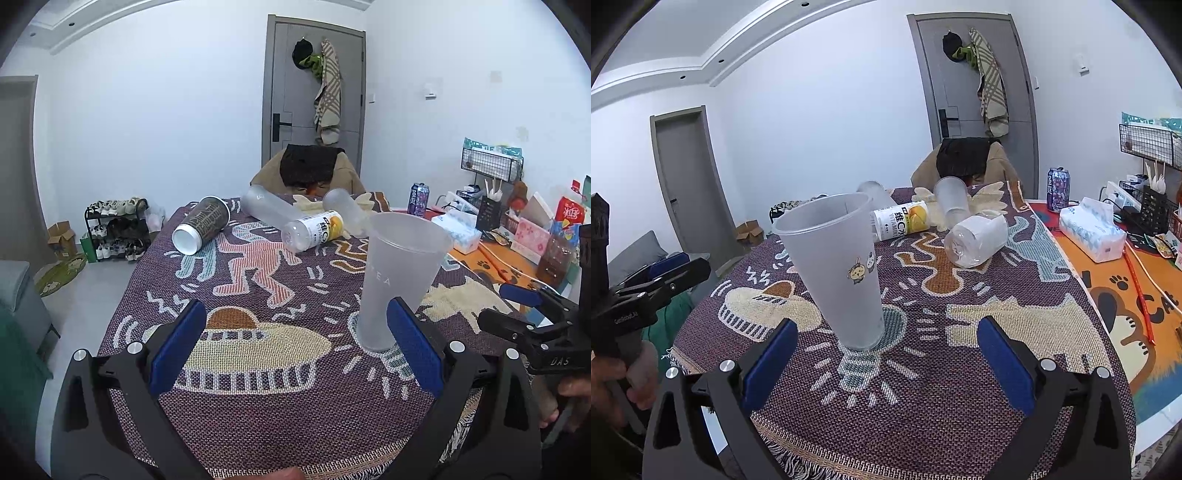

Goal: Flip cup upright

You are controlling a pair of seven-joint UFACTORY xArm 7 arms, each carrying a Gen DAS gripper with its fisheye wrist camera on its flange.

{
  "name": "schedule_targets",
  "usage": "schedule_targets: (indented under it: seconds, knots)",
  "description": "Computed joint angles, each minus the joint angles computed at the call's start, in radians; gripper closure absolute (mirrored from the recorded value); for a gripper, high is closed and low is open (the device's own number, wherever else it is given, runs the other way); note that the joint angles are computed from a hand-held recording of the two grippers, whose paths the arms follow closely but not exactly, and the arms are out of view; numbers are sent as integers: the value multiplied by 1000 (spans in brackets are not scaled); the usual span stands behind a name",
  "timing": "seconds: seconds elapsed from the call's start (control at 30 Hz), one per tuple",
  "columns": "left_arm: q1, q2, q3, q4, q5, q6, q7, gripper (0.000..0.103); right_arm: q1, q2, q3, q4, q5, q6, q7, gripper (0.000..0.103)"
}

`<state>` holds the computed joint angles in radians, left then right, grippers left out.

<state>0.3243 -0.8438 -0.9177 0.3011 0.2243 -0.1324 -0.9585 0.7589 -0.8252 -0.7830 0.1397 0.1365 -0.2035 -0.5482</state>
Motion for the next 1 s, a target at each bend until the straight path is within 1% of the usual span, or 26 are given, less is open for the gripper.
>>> schedule_targets:
  seconds: [0.33,0.6,0.87,1.0]
  knots:
    - [24,13,-17,7,-8,-20,3,6,9,6,-3,1,-8,-10,13,8]
    - [10,20,-5,4,-12,-18,13,6,3,6,3,-2,-14,-11,20,8]
    - [-8,-1,2,-12,-23,-24,8,6,-36,-10,53,-15,-18,-7,39,8]
    - [-15,-1,4,-13,-23,-16,4,6,-41,-20,58,-23,-21,-10,42,8]
